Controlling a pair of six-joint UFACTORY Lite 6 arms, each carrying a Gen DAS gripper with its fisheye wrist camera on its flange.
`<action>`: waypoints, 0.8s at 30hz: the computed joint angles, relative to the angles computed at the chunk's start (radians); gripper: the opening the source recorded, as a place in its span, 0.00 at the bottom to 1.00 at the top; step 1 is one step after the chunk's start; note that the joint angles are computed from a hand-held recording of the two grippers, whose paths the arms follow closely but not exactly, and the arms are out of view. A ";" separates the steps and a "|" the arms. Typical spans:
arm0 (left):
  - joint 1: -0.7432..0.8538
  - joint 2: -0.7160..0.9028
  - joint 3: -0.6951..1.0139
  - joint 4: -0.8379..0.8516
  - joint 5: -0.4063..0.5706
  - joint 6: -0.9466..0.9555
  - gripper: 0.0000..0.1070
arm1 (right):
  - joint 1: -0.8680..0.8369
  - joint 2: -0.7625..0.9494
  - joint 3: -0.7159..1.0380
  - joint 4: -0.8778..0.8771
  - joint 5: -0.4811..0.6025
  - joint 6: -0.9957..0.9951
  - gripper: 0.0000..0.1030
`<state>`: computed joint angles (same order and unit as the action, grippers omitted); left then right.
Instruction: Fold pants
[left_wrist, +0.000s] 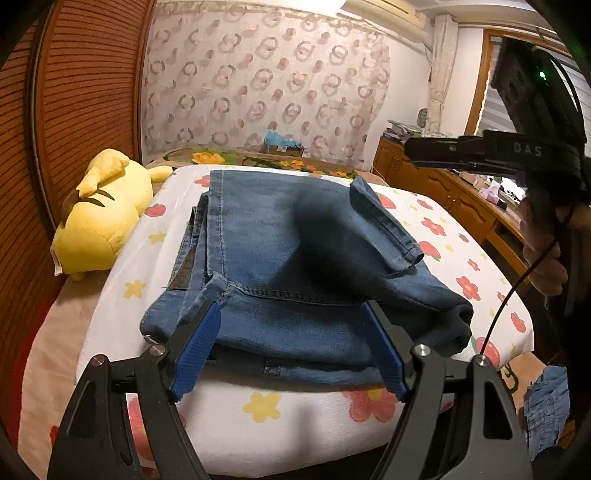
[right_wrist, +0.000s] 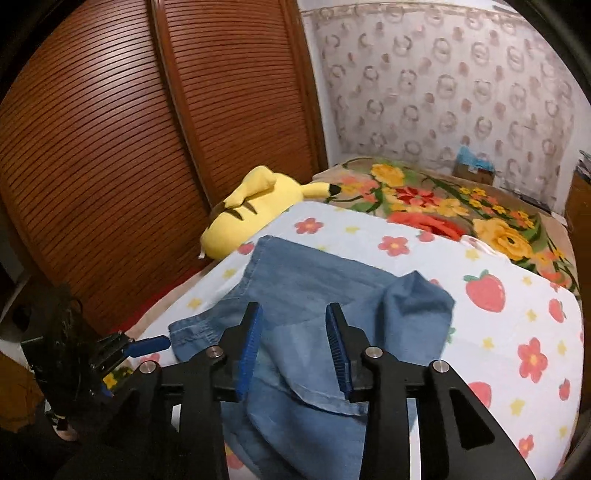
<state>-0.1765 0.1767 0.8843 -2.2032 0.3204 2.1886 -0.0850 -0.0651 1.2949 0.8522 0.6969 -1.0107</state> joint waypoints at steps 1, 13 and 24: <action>-0.002 0.009 0.007 0.001 0.000 0.001 0.73 | -0.014 0.003 0.008 0.005 0.009 -0.006 0.38; -0.005 0.111 0.145 0.162 -0.034 -0.062 0.72 | 0.034 0.132 -0.037 -0.132 -0.180 0.082 0.41; -0.001 0.233 0.261 0.388 -0.036 -0.218 0.45 | 0.074 0.330 0.107 -0.263 -0.159 0.224 0.41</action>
